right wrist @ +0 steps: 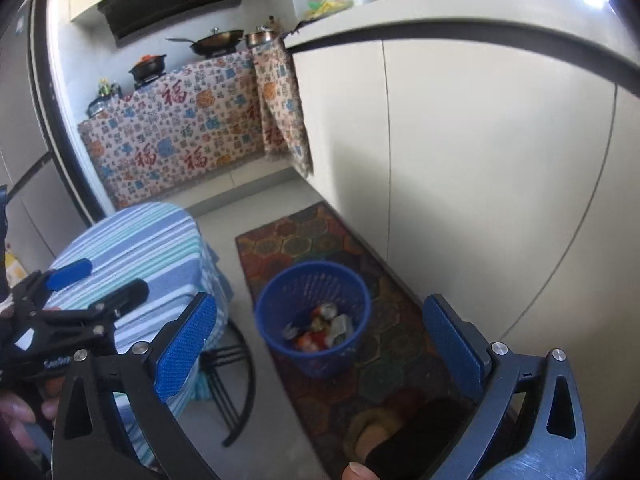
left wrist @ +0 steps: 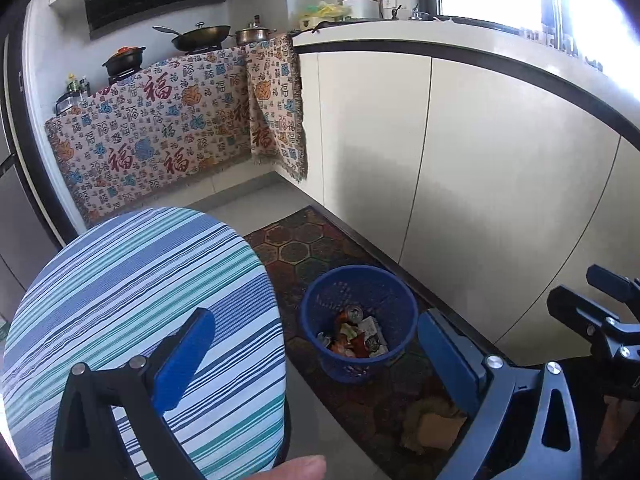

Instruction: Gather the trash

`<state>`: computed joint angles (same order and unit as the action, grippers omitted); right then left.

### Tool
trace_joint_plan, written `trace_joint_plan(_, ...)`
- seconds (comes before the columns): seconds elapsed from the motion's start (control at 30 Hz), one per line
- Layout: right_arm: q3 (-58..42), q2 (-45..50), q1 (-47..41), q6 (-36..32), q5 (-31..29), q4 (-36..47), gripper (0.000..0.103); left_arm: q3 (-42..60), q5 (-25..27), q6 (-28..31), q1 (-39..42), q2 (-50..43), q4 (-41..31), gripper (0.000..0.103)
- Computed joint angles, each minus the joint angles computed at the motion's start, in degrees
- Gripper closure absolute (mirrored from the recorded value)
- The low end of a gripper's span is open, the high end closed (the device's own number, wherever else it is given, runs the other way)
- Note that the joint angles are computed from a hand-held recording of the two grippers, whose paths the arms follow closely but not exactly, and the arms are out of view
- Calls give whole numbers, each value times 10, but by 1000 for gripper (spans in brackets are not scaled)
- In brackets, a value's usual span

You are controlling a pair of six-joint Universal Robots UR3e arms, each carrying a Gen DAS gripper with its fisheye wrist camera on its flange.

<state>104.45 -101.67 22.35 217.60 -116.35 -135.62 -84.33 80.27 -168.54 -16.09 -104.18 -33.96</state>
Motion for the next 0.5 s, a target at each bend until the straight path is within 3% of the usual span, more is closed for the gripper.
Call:
trace_joint_plan(0.07, -4, -10, 6, 12, 5, 31, 0, 4, -7, 10, 1, 8, -31, 0)
trace_joint_plan(0.27, -90, 30, 71, 62, -56, 162, 0, 16, -31, 12, 9, 22, -98, 0)
trace_joint_plan(0.5, -90, 20, 60, 70, -16, 159, 0, 18, -19, 12, -2, 29, -108, 0)
